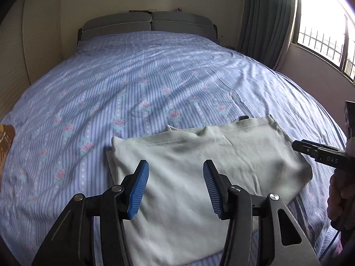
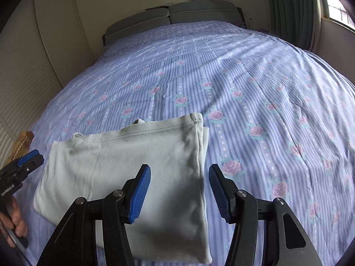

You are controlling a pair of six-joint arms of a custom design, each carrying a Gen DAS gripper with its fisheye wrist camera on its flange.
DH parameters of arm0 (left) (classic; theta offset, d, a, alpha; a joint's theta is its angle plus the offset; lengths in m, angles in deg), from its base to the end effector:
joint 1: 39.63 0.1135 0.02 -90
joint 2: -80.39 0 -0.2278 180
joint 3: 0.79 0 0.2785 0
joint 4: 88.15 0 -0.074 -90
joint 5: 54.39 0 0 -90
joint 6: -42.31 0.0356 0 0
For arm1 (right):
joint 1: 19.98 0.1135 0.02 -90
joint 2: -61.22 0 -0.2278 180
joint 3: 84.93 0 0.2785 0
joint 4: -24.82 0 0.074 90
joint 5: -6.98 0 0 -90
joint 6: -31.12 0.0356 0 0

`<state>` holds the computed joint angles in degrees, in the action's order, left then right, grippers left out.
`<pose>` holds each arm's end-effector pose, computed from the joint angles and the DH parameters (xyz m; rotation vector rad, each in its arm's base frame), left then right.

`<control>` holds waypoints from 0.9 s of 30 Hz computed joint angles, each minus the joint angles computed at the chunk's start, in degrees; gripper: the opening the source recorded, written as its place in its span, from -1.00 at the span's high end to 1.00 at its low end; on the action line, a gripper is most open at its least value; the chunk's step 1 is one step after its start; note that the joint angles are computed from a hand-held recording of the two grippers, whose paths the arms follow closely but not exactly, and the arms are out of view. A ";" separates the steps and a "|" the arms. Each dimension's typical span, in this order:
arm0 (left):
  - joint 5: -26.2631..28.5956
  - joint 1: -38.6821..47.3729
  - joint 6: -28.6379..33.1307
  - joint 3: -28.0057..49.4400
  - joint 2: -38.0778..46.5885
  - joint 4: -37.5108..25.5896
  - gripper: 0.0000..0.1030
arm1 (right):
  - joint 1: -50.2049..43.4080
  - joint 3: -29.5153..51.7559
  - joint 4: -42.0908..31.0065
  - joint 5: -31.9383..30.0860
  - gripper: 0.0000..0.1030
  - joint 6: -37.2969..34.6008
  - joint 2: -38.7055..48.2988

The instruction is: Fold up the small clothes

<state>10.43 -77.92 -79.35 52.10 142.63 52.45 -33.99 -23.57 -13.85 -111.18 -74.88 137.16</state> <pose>0.2125 -0.1484 0.1900 -0.0603 2.3195 -0.0757 0.2925 -0.0557 0.1799 -0.2394 2.3747 0.3717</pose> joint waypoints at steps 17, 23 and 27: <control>-6.82 -3.66 -14.76 10.59 15.50 1.51 -0.04 | -4.21 38.20 -27.14 -14.59 -0.13 -13.77 38.01; -6.50 -2.10 -15.04 6.66 13.93 3.24 -0.04 | -2.75 39.72 -27.98 -16.61 0.20 -15.95 40.36; -8.25 -3.70 -12.44 8.93 16.11 1.05 -0.05 | -4.90 50.55 -38.57 -21.66 0.37 -18.99 49.60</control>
<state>2.17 -81.63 -91.79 61.04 158.74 53.50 -38.88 26.98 -52.42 -132.84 -93.87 186.75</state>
